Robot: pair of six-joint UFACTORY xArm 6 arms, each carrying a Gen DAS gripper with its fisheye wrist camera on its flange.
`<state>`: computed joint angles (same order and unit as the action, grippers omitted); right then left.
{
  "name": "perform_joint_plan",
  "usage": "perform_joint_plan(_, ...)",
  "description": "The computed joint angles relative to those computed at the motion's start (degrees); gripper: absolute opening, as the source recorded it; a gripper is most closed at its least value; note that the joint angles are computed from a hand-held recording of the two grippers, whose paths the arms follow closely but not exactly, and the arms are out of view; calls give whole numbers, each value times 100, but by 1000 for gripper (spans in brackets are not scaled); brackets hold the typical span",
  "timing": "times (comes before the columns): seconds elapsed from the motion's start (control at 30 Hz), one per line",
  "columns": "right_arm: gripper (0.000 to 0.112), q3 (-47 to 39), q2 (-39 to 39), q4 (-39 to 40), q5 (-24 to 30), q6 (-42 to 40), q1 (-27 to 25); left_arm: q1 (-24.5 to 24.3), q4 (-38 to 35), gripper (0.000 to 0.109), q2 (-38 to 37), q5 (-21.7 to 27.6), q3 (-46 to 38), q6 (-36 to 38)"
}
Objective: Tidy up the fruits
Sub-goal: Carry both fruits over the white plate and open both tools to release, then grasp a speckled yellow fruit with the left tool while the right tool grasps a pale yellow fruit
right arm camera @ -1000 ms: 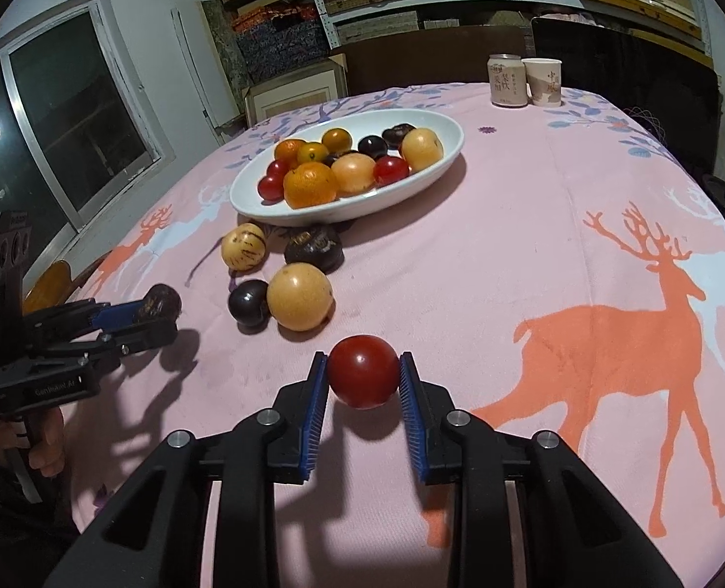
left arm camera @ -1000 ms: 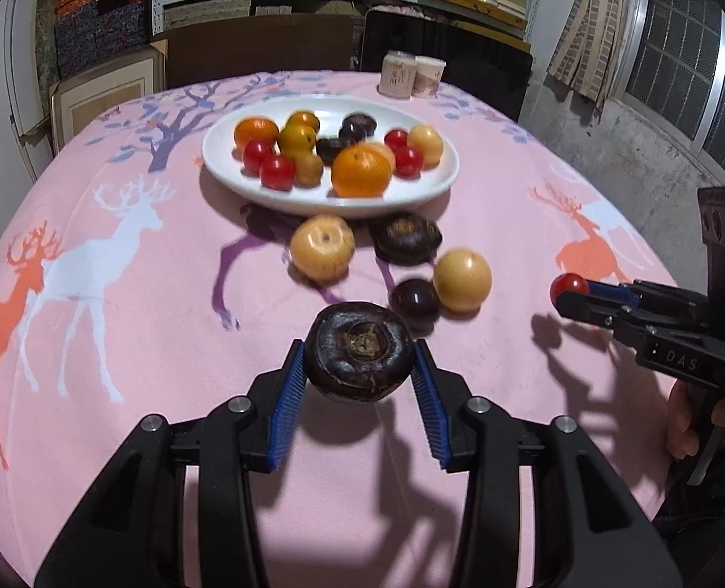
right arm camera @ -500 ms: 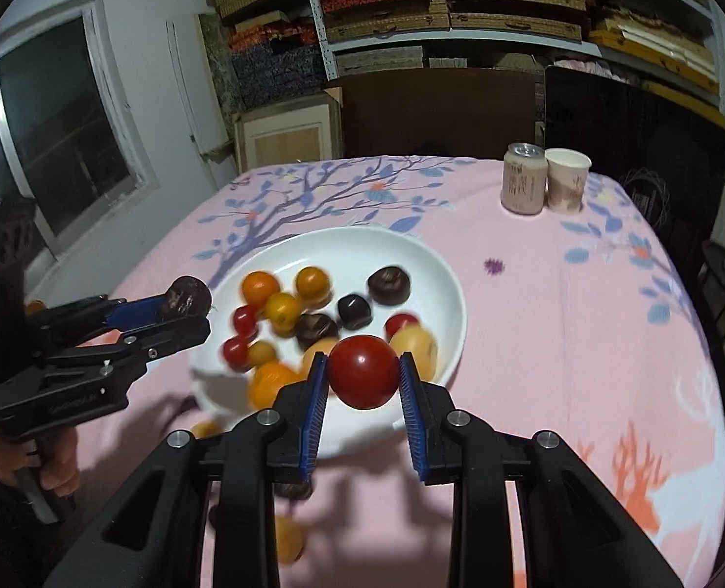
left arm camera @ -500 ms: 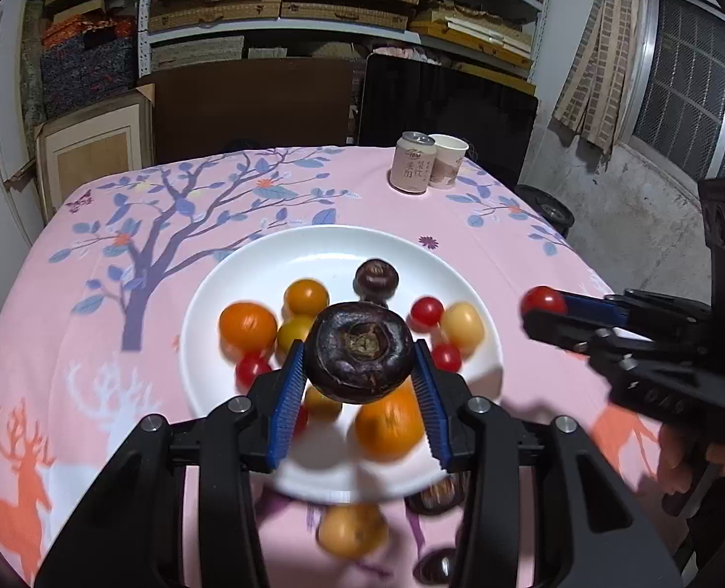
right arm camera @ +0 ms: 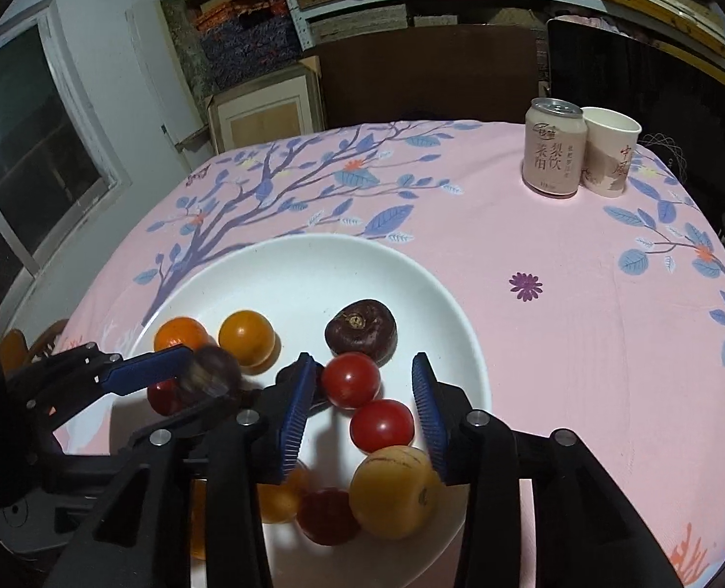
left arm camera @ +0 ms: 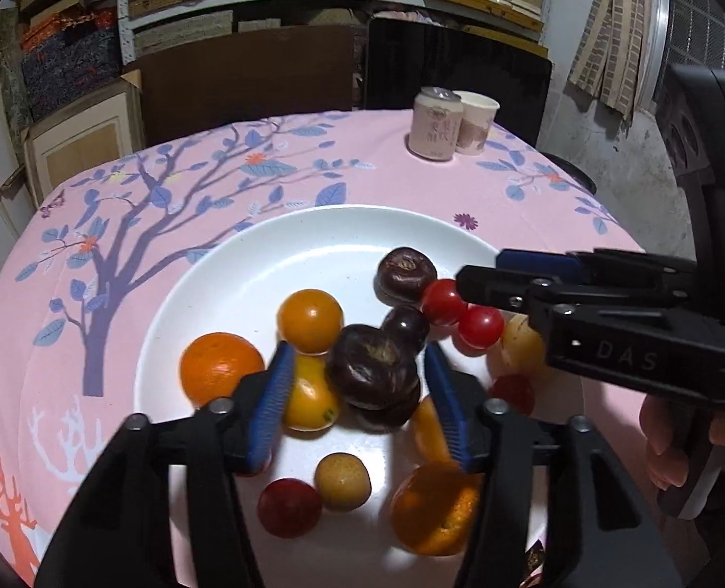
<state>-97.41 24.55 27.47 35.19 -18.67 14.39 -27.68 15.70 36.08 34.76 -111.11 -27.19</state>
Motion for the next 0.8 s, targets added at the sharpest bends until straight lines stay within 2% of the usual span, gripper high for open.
perform_joint_plan(0.13, 42, 801, -659, 331, -241, -100, -32, -1, 104, 63, -732, -488, 1001, -274)
perform_joint_plan(0.23, 44, 1727, -1418, 732, -413, -355, -52, -53, 747, 71, -1571, -958, 2150, -842)
perform_joint_plan(0.3, 49, 2528, -2055, 944, -625, -599, -19, -100, 1222, 75, -2158, -1207, 2924, -1258)
perform_joint_plan(0.37, 59, 3276, -2632, 1039, -916, -725, 63, -147, 1411, 79, -2682, -1444, 3637, -1523)
perform_joint_plan(0.43, 59, 3946, -3152, 1205, -1092, -930, 154, -206, 1606, 81, -3068, -1582, 4187, -1785)
perform_joint_plan(0.57, 59, 4823, -3768, 1760, -1339, -1298, 348, -391, 2394, 81, -3269, -1249, 4564, -2520)
perform_joint_plan(0.63, 59, 5070, -3890, 1852, -1527, -1339, 434, -422, 2356, 81, -3229, -1194, 4626, -2546)
perform_joint_plan(0.73, 59, 5355, -3962, 1573, -1960, -1153, 507, -441, 2573, 81, -3052, -1020, 4527, -2708)
perform_joint_plan(0.8, 59, 5400, -3949, 1788, -1954, -1288, 469, -405, 2569, 81, -2927, -1035, 4470, -2740)
